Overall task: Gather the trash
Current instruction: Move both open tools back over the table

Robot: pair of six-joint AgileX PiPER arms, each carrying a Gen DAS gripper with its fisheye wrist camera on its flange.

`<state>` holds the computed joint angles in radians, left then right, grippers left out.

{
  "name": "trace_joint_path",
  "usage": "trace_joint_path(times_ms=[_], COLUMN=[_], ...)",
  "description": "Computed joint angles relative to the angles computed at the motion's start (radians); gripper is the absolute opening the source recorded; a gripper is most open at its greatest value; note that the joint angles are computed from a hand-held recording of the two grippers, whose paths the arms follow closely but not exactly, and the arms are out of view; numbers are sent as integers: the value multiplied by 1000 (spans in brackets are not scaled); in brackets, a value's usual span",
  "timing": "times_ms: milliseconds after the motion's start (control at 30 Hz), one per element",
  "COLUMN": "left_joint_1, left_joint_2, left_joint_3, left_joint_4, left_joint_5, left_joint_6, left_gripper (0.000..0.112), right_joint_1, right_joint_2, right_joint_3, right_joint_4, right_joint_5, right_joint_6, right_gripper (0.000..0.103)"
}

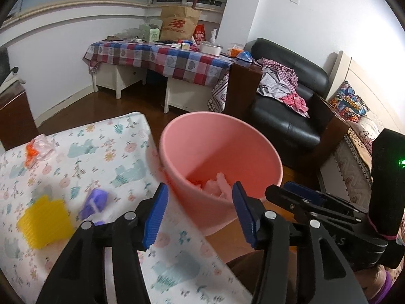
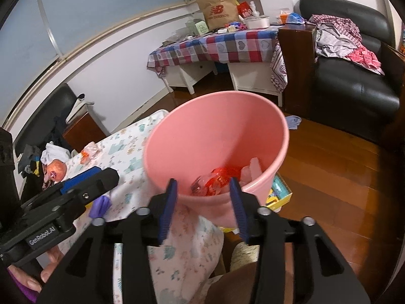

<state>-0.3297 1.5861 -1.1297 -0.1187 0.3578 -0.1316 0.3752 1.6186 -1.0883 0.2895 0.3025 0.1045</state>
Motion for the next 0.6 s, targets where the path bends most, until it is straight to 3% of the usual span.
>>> trace_joint_path(times_ms=[333,600], left_joint_1=[84,252], left_joint_2=[-120,-222], left_joint_3=[168,313], left_joint_4=[86,-43], left_joint_5=[24,1], left_joint_6=[-65,124], left_gripper=[53,53], right_joint_1=[133,256], right_joint_2=[25,100], right_joint_3=[-7,-55], right_joint_4=[-2,-47], right_joint_5=[-3,-39], right_joint_6=[27,71], right_gripper=[48,48])
